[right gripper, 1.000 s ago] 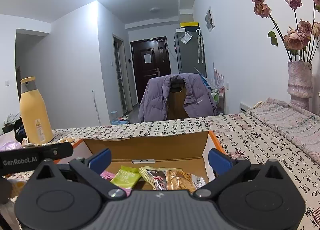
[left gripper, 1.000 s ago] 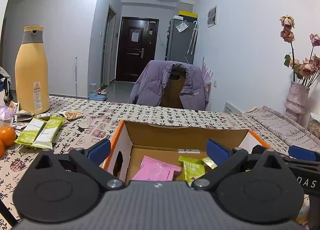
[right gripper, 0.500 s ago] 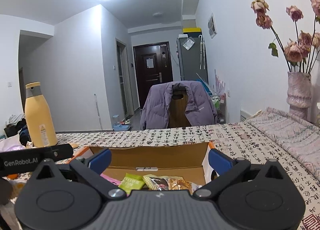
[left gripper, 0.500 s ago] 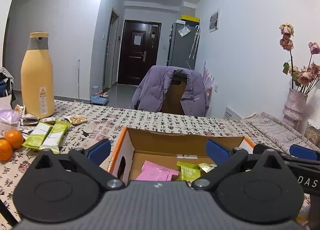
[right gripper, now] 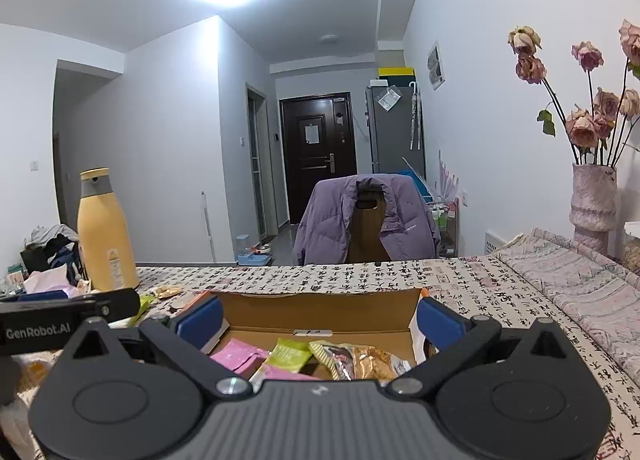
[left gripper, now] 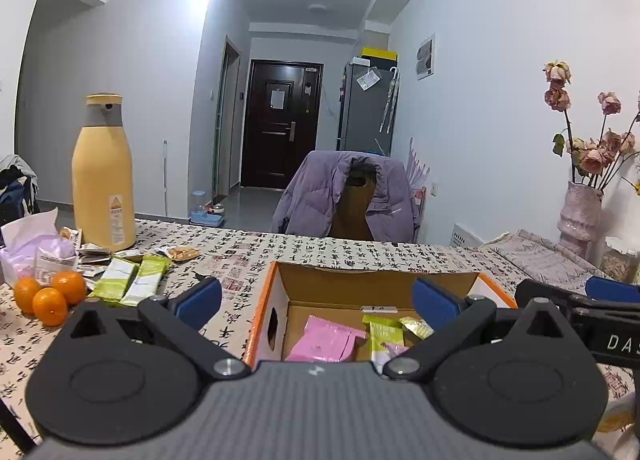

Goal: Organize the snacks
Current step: 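Move both tools back toward the remaining snack pile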

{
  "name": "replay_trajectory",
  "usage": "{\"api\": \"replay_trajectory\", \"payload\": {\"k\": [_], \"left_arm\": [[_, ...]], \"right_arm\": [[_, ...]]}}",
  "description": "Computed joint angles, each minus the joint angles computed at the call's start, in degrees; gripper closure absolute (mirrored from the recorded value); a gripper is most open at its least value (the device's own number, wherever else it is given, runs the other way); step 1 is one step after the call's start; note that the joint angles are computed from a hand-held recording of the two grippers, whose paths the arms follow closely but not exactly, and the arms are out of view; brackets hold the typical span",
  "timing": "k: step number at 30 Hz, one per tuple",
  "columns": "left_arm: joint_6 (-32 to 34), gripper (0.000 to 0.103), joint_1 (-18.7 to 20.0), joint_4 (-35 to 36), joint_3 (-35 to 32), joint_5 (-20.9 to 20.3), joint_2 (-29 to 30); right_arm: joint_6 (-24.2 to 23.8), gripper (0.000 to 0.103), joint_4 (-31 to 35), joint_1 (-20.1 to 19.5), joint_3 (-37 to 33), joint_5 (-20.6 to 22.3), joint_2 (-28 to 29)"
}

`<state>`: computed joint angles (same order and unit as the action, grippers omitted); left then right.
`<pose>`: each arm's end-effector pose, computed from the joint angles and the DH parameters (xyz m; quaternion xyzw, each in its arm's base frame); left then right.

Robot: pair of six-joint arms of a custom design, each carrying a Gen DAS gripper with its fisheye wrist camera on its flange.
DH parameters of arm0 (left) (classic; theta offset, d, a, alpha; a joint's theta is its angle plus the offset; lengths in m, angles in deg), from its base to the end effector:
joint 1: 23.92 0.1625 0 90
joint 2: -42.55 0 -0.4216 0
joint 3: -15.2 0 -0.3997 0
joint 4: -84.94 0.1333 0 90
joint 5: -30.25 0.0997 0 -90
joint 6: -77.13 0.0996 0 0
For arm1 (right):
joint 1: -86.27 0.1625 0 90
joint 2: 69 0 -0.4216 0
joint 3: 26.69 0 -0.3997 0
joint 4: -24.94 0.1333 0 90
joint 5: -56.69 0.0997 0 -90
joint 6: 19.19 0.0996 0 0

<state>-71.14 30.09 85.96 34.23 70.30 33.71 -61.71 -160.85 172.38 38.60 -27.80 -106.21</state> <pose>-0.3320 -0.8137 0.0463 0.1678 0.7310 -0.5870 0.3047 0.0870 -0.8258 0.2840 0.2996 -0.7739 0.5272 0.1826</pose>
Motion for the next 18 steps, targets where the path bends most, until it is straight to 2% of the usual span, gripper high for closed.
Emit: {"api": "replay_trajectory", "payload": {"k": [3, 7, 18], "left_arm": [[0.22, 0.000, -0.52, -4.48, 8.55, -0.31, -4.08], [0.30, 0.000, -1.03, -7.94, 15.73, -0.72, -7.53], [-1.66, 0.000, -1.75, -13.31, 30.50, -1.88, -13.95]], "right_arm": [[-0.44, 0.000, -1.09, -0.08, 3.18, 0.14, -1.79], [-1.19, 0.000, -2.44, -0.32, 7.27, 0.30, -4.05], [-2.45, 0.000, -4.54, -1.51, 16.22, -0.71, -8.50]]}}
